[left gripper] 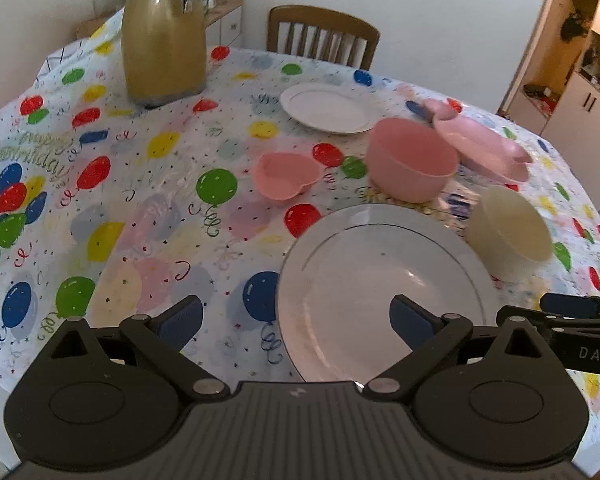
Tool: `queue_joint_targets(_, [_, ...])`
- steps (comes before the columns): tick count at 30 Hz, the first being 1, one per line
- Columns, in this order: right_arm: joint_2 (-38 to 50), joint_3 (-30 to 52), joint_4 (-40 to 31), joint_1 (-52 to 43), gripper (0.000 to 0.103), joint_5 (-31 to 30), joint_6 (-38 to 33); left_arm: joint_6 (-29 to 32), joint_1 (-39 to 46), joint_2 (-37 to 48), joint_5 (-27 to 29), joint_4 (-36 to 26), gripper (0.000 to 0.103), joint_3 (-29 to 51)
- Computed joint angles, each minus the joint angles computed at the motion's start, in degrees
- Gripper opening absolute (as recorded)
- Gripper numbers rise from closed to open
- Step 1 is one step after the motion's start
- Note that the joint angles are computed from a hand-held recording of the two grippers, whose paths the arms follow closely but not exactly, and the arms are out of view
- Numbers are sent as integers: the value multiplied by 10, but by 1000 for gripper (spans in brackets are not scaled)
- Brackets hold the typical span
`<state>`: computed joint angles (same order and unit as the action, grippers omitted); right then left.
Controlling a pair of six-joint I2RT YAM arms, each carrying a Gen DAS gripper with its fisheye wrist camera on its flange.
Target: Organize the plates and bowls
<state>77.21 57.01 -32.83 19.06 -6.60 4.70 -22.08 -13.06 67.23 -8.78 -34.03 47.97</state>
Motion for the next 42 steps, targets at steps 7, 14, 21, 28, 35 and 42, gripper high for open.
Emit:
queue_joint_targets(7, [99,53,-13,-17,51,-33,6,8,35,64,24,31,89,12])
queue_joint_targets(14, [141,81,-23,-36,39,-57,-12,-2,55,111,56,38,77,21])
queue_joint_targets(21, [168,105,-37,-53,28,-88,-9,-18,68,135,90,35,45,31])
queue_joint_targets(28, [178,116,-48,-66,13,-108,-2,-31,92,137,141,37,23,25])
queue_joint_targets(35, [170,108,-50,-67,9,-104,-2,-21,99,119,153,37,19,14])
queue_joint_targets(42, [135,76,-61,-61,9,-108,-5,-15,105,74,160,10,19,-11])
